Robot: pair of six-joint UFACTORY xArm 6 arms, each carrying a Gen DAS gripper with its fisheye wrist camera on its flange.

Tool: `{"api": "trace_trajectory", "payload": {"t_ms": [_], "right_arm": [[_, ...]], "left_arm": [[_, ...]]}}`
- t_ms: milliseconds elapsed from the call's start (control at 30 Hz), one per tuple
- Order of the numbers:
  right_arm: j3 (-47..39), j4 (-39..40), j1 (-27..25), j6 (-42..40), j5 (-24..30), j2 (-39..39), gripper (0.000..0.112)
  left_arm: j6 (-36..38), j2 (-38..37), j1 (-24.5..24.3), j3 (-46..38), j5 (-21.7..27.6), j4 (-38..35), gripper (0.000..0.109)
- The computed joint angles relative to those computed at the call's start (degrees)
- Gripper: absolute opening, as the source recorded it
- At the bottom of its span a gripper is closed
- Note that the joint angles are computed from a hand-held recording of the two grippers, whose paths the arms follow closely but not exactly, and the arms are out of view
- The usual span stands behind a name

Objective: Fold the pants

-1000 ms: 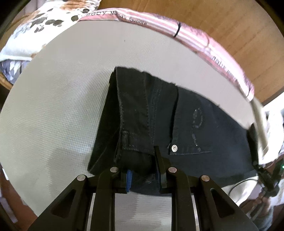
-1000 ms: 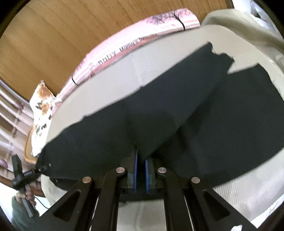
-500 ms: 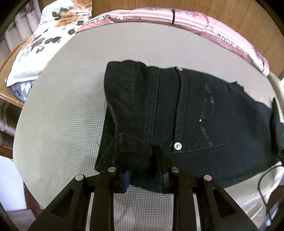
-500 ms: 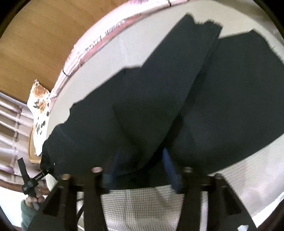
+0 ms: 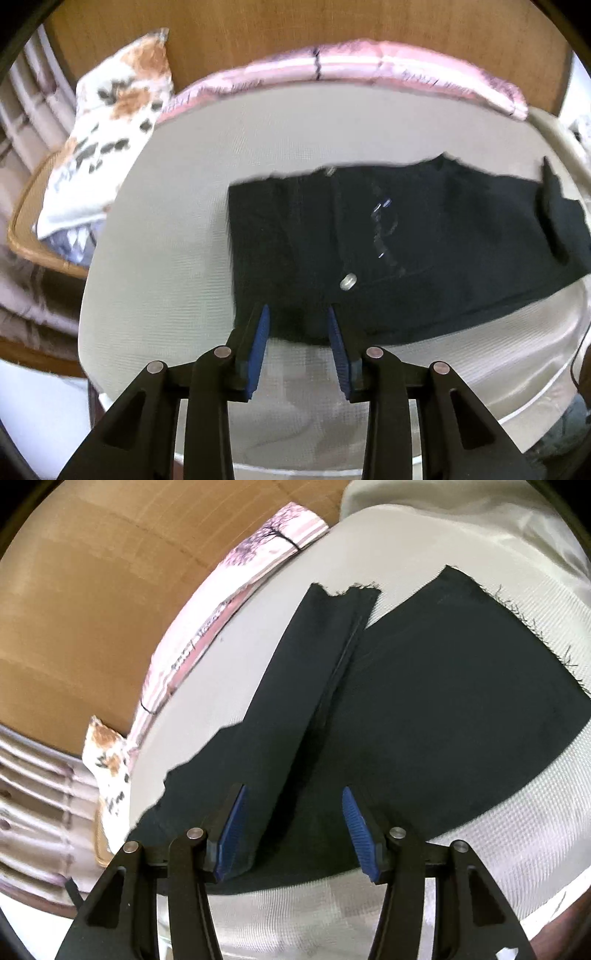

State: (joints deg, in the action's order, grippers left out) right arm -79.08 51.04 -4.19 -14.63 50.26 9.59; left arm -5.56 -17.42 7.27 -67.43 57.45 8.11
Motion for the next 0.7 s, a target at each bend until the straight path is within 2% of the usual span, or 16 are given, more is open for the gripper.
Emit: {"api": "trace_trajectory", "payload": {"t_ms": [67,233,500,700], "right_arm": [[-1.9,0.95,-0.47,-0.11,0.55,1.99,0.051],[-10.28,3.55,-1.57,0.74,2.4,9.63,0.048],[-26.86,2.56,-3.48,6.57,4.81,22.72,0.035],[-42.37,-0.3,-4.18,13.21,7.55,34.01,0.03]], "left_arm": [[1.85,-0.26,-0.98,-0.12,-2.16,-3.09,0.034],[9.41,3.6,-7.74,-2.19,-7.29,-12.1,0.034],[17.89,17.36,-19.96,-11.37,-9.29,-18.97,0.034],[21.82,24.71,-24.59,-17.6,-7.79,-20.15,0.034]]}}
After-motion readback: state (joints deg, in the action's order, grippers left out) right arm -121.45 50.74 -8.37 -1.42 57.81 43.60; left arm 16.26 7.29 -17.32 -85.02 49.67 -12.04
